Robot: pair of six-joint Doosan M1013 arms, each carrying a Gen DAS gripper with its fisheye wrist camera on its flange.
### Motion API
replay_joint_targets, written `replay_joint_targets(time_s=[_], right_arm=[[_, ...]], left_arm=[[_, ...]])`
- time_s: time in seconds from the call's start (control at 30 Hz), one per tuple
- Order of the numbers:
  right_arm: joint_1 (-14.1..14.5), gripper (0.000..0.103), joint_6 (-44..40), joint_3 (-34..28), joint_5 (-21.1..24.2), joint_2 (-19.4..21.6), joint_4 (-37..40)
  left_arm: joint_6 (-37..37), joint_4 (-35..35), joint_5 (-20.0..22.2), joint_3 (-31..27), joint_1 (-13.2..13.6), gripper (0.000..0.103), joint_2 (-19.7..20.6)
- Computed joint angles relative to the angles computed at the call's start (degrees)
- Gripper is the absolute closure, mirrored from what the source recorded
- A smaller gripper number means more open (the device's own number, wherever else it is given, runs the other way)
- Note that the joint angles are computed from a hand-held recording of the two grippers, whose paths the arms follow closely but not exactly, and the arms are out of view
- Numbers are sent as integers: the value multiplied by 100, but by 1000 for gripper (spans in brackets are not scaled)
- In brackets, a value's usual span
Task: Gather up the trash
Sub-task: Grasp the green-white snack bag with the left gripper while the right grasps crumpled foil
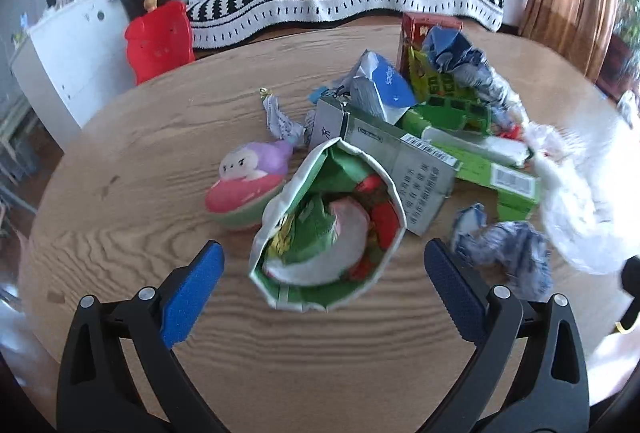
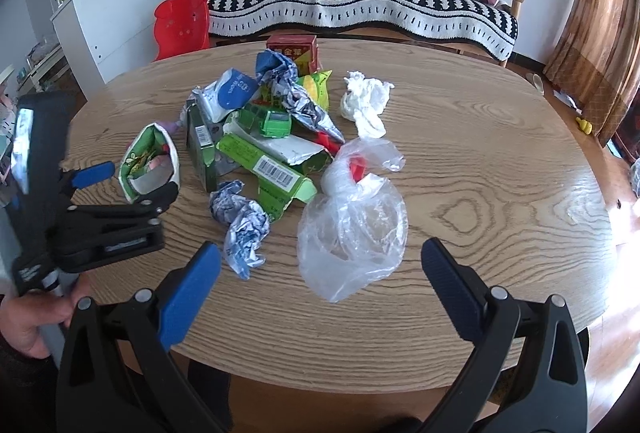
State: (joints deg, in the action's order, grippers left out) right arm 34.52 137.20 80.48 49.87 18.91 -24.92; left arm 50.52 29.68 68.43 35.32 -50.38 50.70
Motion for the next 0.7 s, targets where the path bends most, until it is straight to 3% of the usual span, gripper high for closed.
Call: replay_joint_targets(time_s=[0.03, 0.1, 0.3, 0.53, 0.6, 0.63, 0.7], right_arm=[[-25, 6, -28, 10, 15, -1, 17], [-70, 6, -125, 50, -11, -27, 145], [-74, 9, -817, 79, -283, -12, 793], [84, 28, -1324, -545, 64, 530, 895], [105, 40, -1318, -688, 263, 679, 783], [108, 84, -1418, -784, 420, 768, 818], [141, 85, -1280, -764, 385, 719, 639]], left_arm=[[-16, 54, -104, 111, -5, 44, -59], [-135, 273, -240, 304, -46, 52, -197], [-512, 143, -961, 1206, -36, 54, -857], [-686, 71, -1016, 1339, 17, 54, -968], [-623, 24, -1037, 1357, 30, 54, -979], [-614, 53, -1054, 1363, 23, 54, -986], [-710, 196, -1070, 1373, -3, 54, -1008]])
